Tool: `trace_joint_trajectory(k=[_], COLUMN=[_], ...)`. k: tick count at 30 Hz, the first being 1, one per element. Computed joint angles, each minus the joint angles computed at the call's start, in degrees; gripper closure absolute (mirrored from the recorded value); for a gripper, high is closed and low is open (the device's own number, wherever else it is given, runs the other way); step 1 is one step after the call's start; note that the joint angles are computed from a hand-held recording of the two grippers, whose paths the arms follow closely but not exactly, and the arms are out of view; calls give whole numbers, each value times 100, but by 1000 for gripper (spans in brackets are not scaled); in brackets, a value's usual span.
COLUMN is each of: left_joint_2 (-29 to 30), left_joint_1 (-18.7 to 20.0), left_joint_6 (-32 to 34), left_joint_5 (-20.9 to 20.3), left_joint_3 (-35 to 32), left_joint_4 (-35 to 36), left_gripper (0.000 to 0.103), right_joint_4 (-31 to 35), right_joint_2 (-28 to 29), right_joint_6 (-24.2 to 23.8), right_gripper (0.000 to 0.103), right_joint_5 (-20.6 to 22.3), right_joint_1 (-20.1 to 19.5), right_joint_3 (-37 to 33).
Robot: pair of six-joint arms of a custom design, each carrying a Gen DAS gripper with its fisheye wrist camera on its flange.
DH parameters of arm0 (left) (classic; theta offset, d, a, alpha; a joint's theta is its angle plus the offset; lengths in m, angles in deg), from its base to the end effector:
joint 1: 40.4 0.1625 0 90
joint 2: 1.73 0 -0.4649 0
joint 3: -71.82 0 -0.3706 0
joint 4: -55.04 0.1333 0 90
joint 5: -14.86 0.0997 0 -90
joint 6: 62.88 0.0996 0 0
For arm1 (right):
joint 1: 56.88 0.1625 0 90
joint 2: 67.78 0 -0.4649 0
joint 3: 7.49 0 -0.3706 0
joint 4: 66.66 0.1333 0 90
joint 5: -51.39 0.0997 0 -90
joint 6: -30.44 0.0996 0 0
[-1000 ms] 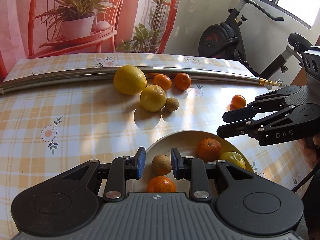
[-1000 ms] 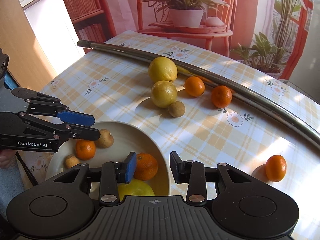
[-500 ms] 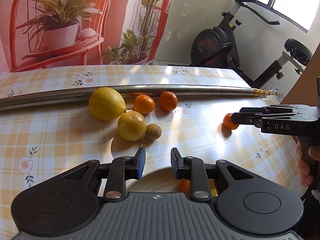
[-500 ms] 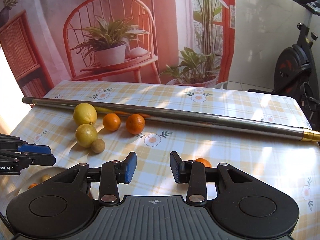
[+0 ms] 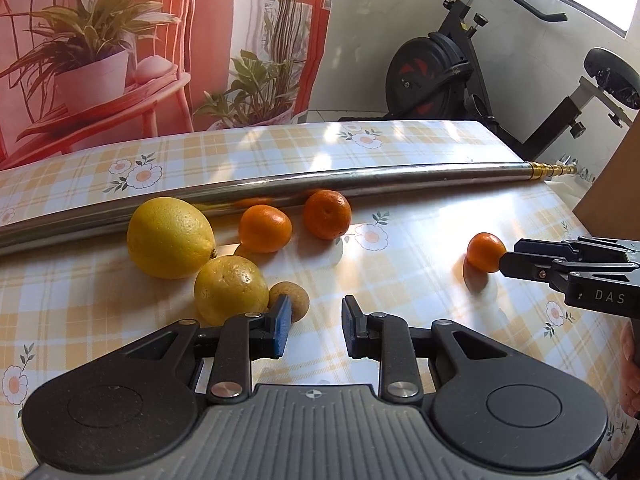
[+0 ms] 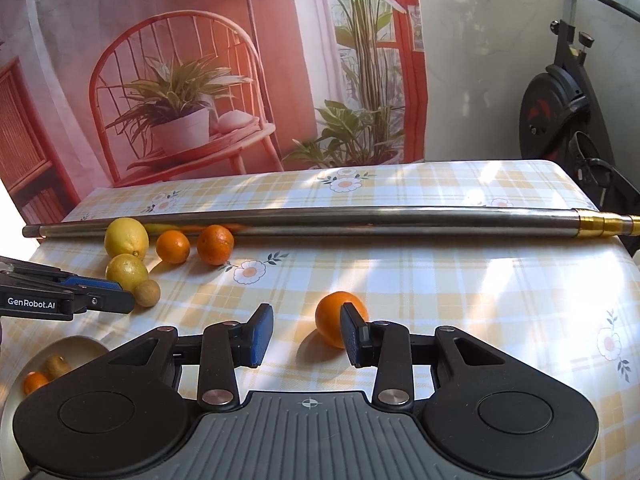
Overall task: Organize fruits
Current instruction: 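Move the open left tool to a kiwi while the right tool approaches a mandarin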
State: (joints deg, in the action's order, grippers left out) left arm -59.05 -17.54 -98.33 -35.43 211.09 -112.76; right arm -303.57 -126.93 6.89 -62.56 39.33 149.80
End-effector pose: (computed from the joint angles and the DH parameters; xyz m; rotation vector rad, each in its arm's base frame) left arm -0.2891 -0.3356 0.1032 0.7352 2.4671 -0.6670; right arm 0.1269 -0.3082 0.2097 0.3980 -2.4072 1.0107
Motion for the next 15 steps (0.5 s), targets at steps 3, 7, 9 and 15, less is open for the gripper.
trace_joint_trajectory(k=[3, 7, 9, 15], left_joint_2=[88, 185, 173, 172], left_joint_1=[8, -16, 0, 0], left_joint_6=[43, 124, 191, 533], left_joint_5=[157, 305, 201, -529], left_joint_3=[-65, -141, -169, -92], left_joint_4=[43, 138, 99, -301], left_gripper=[74, 74, 74, 74], right_joint_4=[-169, -202, -204, -183], right_joint_2=[25, -16, -28, -112], right_joint_6=[-62, -105, -101, -84], right_gripper=[69, 68, 68, 68], right_joint_5=[156, 310, 359, 491], right_joint_1=[-152, -296, -337, -446], right_joint_3=[112, 192, 203, 246])
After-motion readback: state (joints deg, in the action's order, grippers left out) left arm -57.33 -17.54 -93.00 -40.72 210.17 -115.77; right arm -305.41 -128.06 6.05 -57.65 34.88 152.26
